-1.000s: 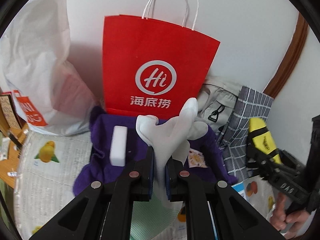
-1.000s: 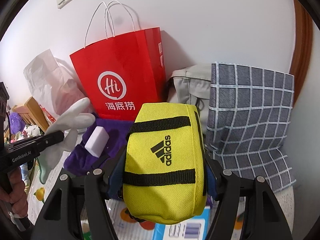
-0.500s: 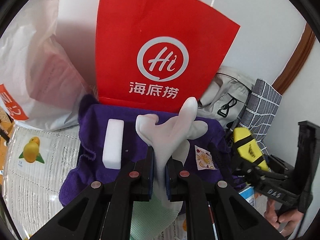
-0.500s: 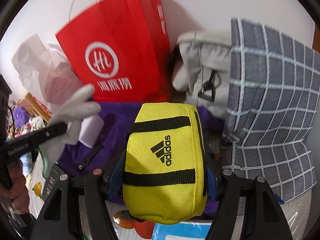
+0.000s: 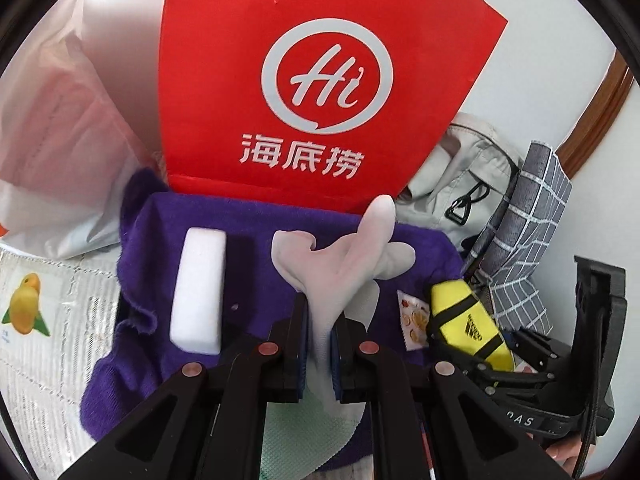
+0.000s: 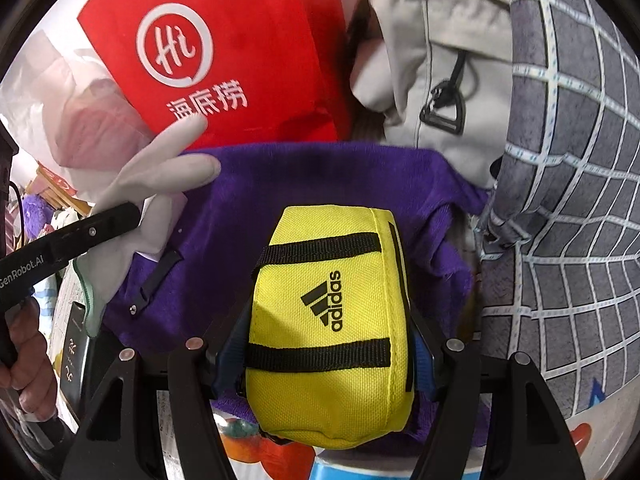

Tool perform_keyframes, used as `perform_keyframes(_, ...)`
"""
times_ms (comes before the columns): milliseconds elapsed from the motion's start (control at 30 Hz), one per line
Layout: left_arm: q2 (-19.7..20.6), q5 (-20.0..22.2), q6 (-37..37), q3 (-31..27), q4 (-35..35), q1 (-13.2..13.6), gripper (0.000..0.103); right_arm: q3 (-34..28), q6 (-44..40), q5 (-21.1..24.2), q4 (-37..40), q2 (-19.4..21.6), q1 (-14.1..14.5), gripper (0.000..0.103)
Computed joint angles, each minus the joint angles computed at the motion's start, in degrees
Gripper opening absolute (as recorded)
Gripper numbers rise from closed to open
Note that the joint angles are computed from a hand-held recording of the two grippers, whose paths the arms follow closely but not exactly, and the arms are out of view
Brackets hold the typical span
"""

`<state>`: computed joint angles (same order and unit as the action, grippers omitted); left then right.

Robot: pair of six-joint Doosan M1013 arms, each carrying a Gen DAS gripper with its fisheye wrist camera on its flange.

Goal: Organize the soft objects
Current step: 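Open the left tool onto the towel while the right tool releases the pouch there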

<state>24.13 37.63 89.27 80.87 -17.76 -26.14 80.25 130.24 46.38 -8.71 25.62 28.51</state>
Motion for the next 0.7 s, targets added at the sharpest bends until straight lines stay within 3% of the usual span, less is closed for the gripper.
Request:
perform_keyframes(133,0.41,-2.30,-2.51,0.26,3.27,-0.55,0.010,0.00,0.77,0.15,-0.10,0.44,-0.15,0.068)
perform_keyframes(400,2.45,1.79,-7.91,-1.80,6.33,-0.53,0.011,0.45,1.59,0.06,-0.77,0.41,-0.67,0.071)
perform_keyframes(500,2.64,2.23,-9.29,-2.00,7.24,-0.62,0.024,0.38,4.83,0.93,-4.64,0.44,-0.41,0.075)
perform_keyframes(567,2.45,1.75,-10.80,-1.85,8.80,-0.82,0.041,1.01,4.61,0.19,-4.60,-0.14,-0.47,0.077)
perform_keyframes(633,2.02,0.64,-11.15,-1.37,9.57,-0.99,0.049,1.51,5.30,-0.62,-5.07,-0.57,-0.50,0.078)
perform_keyframes(700,1.60,-0.01,-10.83,-1.11,9.85,-1.00,0.050,1.97,5.55,-1.39,-5.07,-1.13,-0.52,0.078)
